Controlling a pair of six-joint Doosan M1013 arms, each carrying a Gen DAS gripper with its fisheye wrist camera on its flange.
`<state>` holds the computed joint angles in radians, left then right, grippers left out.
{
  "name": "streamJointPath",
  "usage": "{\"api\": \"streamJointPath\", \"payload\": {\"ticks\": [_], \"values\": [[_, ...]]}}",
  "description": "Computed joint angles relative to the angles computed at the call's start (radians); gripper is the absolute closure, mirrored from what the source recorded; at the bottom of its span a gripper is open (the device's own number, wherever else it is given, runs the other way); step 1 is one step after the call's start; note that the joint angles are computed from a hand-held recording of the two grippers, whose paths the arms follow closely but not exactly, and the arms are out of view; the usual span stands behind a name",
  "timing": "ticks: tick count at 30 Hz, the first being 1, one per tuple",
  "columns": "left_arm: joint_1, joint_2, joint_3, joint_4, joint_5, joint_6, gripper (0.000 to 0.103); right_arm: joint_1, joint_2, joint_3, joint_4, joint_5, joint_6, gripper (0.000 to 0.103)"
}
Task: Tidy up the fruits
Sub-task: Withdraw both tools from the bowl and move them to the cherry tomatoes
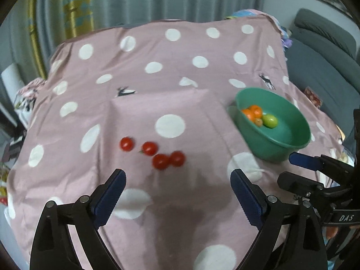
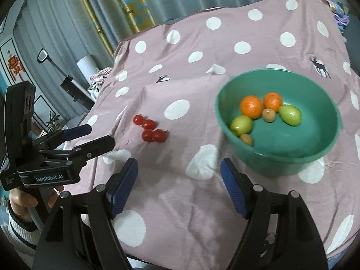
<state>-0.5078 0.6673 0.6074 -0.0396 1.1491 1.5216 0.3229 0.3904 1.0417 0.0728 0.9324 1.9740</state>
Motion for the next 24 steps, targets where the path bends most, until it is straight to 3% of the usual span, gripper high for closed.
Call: {"api": "streamJointPath", "payload": {"ticks": [2,12,24], "values": [[0.012,-0.018,0.038,-0.013,-0.025,-0.023,0.003,0.005,0.007,-0.009,0.001,0.011,-0.001,0.026],[0.087,-0.055,0.139,-0.159,-0.042,-0.069,0.002,0.024,0.062,-0.079,0.021,0.090,-0.037,0.026],[0.107,-0.061,0.164,-0.204,-0.050,-0.046,0.002,0.022,0.165,-0.218,0.071,0.181,-0.099,0.026]]}}
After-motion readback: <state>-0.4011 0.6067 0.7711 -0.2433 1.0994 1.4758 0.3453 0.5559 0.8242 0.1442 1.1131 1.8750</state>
